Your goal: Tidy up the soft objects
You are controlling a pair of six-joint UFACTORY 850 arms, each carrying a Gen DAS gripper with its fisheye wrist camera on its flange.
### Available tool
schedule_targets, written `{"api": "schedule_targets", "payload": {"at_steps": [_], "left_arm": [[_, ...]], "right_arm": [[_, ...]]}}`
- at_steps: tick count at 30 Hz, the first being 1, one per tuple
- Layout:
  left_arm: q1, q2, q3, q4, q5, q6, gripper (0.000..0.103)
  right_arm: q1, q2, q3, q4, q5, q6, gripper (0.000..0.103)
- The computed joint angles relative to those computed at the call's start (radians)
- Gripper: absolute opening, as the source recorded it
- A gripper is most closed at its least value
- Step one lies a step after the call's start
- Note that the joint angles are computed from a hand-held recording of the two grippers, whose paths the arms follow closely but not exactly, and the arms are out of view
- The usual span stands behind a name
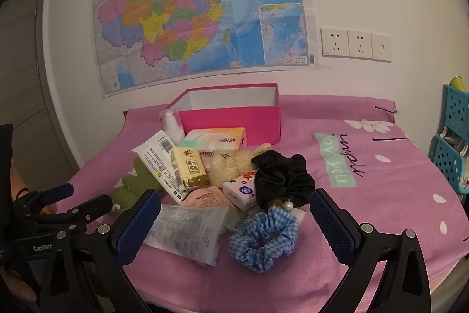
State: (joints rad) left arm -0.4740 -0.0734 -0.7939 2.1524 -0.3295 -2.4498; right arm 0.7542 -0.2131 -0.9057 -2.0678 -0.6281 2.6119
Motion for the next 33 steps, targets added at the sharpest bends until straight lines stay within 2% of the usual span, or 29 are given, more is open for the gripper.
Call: {"api": "schedule_targets", "payload": {"at_steps": [20,33], "left_arm": [[0.013,-0.001,0.002,0.065,0.016,-0.058,0.103],[0.003,-0.013,-0.009,-0.025,0.004,0.021,0.103]], "right_arm": [[0.000,-0.001,0.000,-0.006,-0.005,0.003,0.103],[-0.003,-0.002,-0.003,-0.005,0.000,0.000,0.103]]}}
